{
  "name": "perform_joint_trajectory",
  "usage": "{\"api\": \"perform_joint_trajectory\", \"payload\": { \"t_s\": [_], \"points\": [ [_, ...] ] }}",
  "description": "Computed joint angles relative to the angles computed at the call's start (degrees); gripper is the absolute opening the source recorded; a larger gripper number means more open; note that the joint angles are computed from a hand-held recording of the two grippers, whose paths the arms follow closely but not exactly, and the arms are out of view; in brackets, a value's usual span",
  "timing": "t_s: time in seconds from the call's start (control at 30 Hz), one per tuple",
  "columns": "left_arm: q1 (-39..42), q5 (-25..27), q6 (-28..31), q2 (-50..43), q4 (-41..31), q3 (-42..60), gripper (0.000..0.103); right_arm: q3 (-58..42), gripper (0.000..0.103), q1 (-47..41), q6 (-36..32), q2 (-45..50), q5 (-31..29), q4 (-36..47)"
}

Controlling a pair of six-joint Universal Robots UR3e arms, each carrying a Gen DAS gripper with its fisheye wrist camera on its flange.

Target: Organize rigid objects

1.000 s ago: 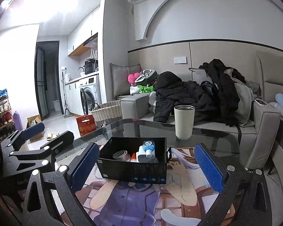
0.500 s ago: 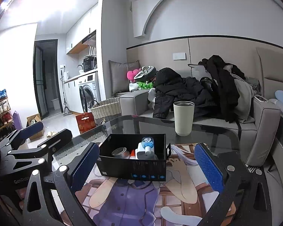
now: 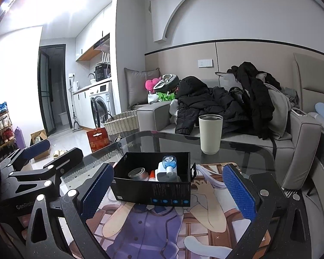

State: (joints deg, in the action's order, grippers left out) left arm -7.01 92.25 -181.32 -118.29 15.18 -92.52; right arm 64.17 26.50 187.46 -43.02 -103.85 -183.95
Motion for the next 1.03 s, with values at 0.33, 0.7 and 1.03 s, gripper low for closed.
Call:
{"api": "perform_joint_trajectory", "payload": {
  "t_s": [0.33,0.7,1.03],
  "points": [
    [0.2,-0.3,0.1,0.0,-0.1,-0.1,0.103,-1.3,0.102,0.0,0.1,1.4,0.4,0.4],
    [0.3,-0.7,-0.1,0.2,-0.7,0.0,0.103,-2.1,0.102,0.0,0.1,2.0,1.1,0.7],
    [0.2,-0.3,-0.1,0.1,-1.1,-0.1,0.103,-2.5,0.102,0.1,0.1,2.6,0.7,0.3]
  ]
}}
